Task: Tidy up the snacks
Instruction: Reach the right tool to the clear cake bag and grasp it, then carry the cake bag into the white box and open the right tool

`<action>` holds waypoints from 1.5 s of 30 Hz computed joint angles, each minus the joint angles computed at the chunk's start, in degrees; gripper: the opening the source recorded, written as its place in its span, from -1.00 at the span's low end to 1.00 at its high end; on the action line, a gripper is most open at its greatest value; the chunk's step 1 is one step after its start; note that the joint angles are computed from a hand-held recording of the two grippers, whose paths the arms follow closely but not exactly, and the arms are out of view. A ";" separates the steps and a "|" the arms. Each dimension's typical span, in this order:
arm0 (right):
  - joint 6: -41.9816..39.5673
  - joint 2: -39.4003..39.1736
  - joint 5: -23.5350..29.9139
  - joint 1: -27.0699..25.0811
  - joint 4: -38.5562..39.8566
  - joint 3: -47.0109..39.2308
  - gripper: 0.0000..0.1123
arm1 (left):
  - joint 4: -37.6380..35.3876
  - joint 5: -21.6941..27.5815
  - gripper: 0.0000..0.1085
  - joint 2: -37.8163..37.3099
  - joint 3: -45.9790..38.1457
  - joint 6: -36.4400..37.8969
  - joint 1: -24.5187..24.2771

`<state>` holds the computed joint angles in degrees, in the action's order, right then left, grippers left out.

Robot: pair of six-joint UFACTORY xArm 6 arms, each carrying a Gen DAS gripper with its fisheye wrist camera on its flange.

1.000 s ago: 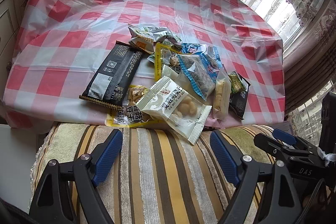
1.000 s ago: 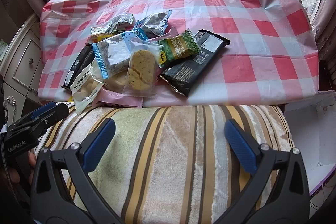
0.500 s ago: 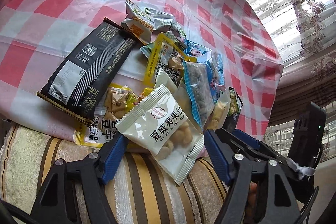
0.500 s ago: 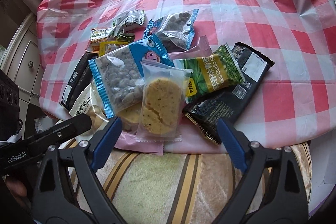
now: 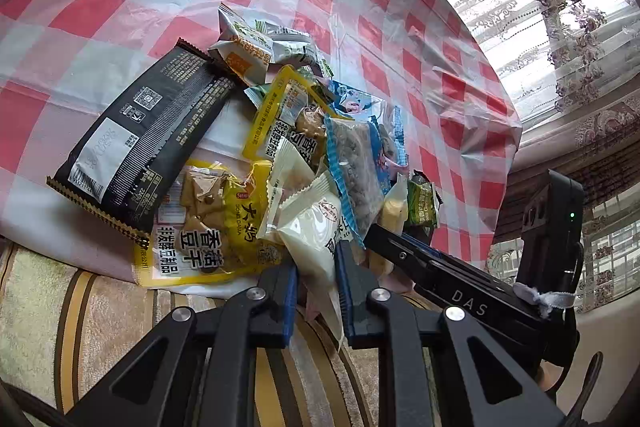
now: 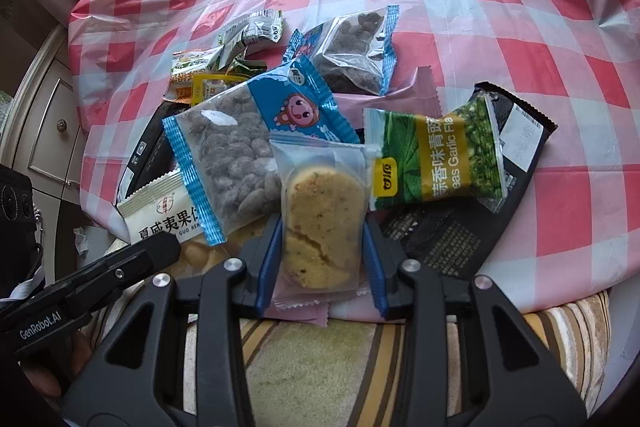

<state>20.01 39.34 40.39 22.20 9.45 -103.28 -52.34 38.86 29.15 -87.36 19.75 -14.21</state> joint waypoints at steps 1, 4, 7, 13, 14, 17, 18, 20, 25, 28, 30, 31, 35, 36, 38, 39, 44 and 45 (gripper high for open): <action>-0.20 -0.47 -0.66 0.05 0.31 0.73 -0.26 | -0.07 -0.46 -0.68 -0.45 0.49 0.25 -0.13; -0.88 -2.12 -2.52 0.19 1.40 3.12 -0.28 | -0.55 -1.92 -0.70 -1.86 2.00 0.87 -0.38; -1.12 -5.04 -5.83 0.34 1.93 7.23 -0.28 | -1.22 -4.15 -0.72 -3.80 4.14 1.61 -0.79; -3.34 -10.76 -11.68 0.48 5.32 15.28 -0.28 | -3.16 -8.87 -0.72 -8.50 9.00 3.71 -2.42; -3.74 -12.05 -12.69 0.31 6.22 17.05 -0.28 | -3.75 -9.37 -0.72 -9.10 9.36 4.66 -2.82; -4.25 -15.70 -15.79 -0.33 8.52 22.13 -0.28 | -4.40 -8.99 -0.72 -9.68 8.72 6.58 -4.26; -3.99 -17.31 -16.95 -0.64 8.97 24.29 -0.28 | -3.93 -8.46 -0.72 -9.35 7.95 6.68 -4.85; -3.64 -20.55 -18.89 -1.51 10.02 28.49 -0.29 | -2.41 -7.18 -0.72 -8.11 5.70 6.39 -6.34; -1.45 -29.12 -23.00 -5.26 11.43 39.96 -0.29 | -0.16 -1.68 -0.72 -3.20 -2.35 7.27 -10.46; 0.14 -34.05 -25.50 -8.53 11.70 46.85 -0.29 | 1.97 2.68 -0.72 1.30 -9.11 6.26 -13.02; 2.16 -36.52 -26.44 -10.90 10.88 50.55 -0.29 | 3.89 5.03 -0.72 4.21 -13.57 5.36 -14.97; 3.29 -37.55 -26.73 -12.10 10.68 52.20 -0.29 | 4.60 6.57 -0.72 5.86 -16.18 5.12 -15.91; 8.04 -41.36 -27.21 -17.26 7.97 58.32 -0.29 | 7.75 13.13 -0.72 13.28 -27.67 2.91 -19.33; 9.53 -42.04 -27.25 -18.50 6.87 59.58 -0.29 | 9.11 14.62 -0.72 15.25 -30.68 1.84 -20.18; 10.71 -43.17 -27.32 -20.56 6.38 61.75 -0.29 | 11.36 17.47 -0.72 18.97 -36.39 0.44 -21.76; 11.82 -43.66 -27.18 -21.50 5.43 62.71 -0.29 | 12.65 18.57 -0.71 20.66 -39.03 -0.30 -22.50; 15.57 -43.77 -25.88 -24.21 3.69 64.46 -0.25 | 18.87 25.71 -0.67 29.91 -53.85 -5.32 -24.76; 15.44 -43.87 -25.73 -24.41 4.05 64.79 -0.25 | 19.69 26.76 -0.64 31.09 -55.81 -5.90 -24.94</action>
